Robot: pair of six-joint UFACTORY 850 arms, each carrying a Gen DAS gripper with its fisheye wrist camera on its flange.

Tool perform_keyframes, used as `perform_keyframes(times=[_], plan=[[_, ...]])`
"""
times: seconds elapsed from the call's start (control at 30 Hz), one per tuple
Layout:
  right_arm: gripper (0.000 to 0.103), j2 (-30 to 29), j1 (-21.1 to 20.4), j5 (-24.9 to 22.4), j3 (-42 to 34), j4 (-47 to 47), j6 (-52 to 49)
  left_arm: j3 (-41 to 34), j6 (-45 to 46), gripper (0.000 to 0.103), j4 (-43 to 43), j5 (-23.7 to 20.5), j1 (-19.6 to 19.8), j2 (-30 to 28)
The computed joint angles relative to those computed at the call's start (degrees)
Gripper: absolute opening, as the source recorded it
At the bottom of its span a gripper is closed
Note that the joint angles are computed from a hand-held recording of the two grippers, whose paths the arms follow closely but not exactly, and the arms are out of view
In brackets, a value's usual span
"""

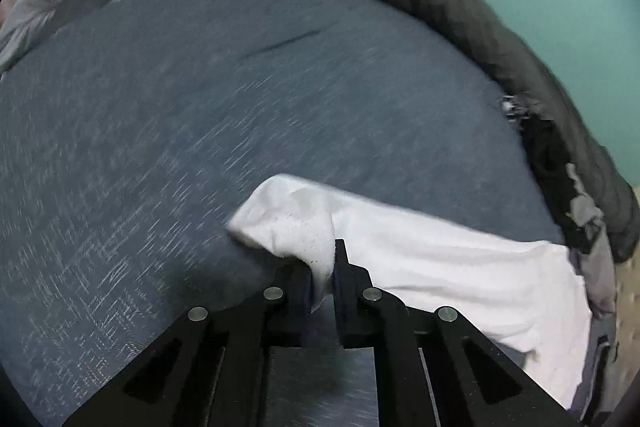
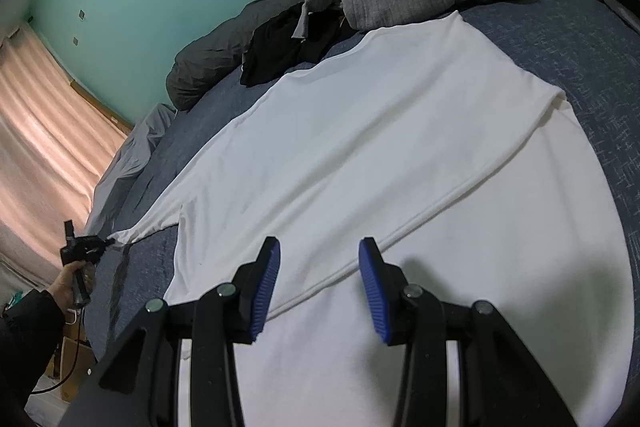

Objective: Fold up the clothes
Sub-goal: 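Carry the sleeve across the shirt body and open the left gripper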

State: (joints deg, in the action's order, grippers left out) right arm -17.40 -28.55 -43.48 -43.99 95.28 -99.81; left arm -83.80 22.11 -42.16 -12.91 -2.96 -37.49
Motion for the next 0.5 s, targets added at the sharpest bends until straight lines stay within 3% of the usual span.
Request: perform_keyframes(times=[0.13, 0.33, 0.5], plan=[[0.041, 0.0, -0.4, 0.2, -0.1, -0.1, 0.2, 0.4, 4.6, 0.009, -4.0, -1.1, -2.7, 4.0], [0.041, -0.4, -2.6, -1.1, -0.8, -2.1, 3.7, -1.9, 3.7, 0.009, -1.9, -4.2, -8.8, 7.7], [0.041, -0.8, -4.8, -2.5, -1.5, -3.4, 5.5, -8.5, 3.1, 0.009, -0.1, -7.4, -14.6, 5.9]])
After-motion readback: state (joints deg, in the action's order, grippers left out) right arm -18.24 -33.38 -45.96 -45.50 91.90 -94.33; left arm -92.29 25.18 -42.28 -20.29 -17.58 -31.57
